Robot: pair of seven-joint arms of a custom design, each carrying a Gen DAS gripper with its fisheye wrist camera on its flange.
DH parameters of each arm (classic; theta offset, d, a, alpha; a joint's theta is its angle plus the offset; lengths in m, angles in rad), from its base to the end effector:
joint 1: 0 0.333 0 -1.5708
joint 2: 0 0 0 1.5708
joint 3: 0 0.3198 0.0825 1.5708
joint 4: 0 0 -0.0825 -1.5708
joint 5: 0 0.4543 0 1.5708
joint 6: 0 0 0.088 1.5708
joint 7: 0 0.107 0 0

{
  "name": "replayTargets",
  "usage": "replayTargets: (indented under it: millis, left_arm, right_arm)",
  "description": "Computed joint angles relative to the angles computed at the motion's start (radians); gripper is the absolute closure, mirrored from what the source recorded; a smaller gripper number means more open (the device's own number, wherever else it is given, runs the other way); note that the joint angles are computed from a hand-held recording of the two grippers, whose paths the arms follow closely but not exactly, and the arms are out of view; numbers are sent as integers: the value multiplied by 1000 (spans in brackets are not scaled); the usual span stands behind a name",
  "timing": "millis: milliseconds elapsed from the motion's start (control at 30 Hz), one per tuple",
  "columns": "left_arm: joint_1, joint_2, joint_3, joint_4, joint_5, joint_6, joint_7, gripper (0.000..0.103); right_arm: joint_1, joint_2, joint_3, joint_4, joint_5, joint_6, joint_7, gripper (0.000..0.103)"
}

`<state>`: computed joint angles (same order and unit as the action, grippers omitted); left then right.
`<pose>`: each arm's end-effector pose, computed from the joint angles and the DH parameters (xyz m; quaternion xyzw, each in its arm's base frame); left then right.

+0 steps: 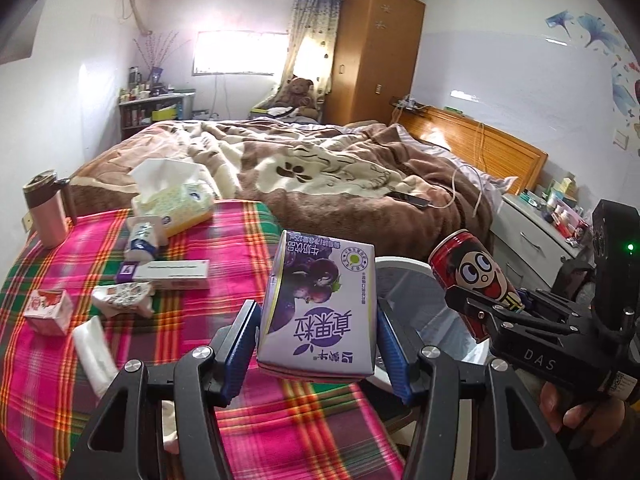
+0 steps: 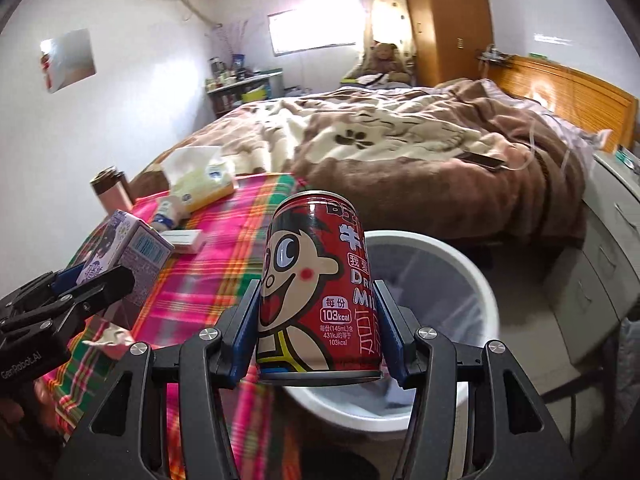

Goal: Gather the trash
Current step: 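Carry the purple carton and red can in both grippers over the wastebasket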

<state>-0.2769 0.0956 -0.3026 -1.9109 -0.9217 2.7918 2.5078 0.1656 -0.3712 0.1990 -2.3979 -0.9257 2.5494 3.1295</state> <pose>0.5995 -0.3418 0.4984 -0.3546 0.8129 -0.4509 0.1010 0.4936 0.2033 0.4768 -0.4517 0.7838 -0.3243 0.2763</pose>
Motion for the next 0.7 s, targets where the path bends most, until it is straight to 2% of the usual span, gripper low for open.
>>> replayTargets:
  millis: [300,700]
  left_arm:
    - [-23,59,-29,55,46,-37,-29,46]
    - [-50,139,-56,117,183,-53,-125,46]
  right_arm:
    - [-13,-41,-13,-52,48,-32,-2,48]
    - [-36,-52,-38,-89,112,-36,-53,48]
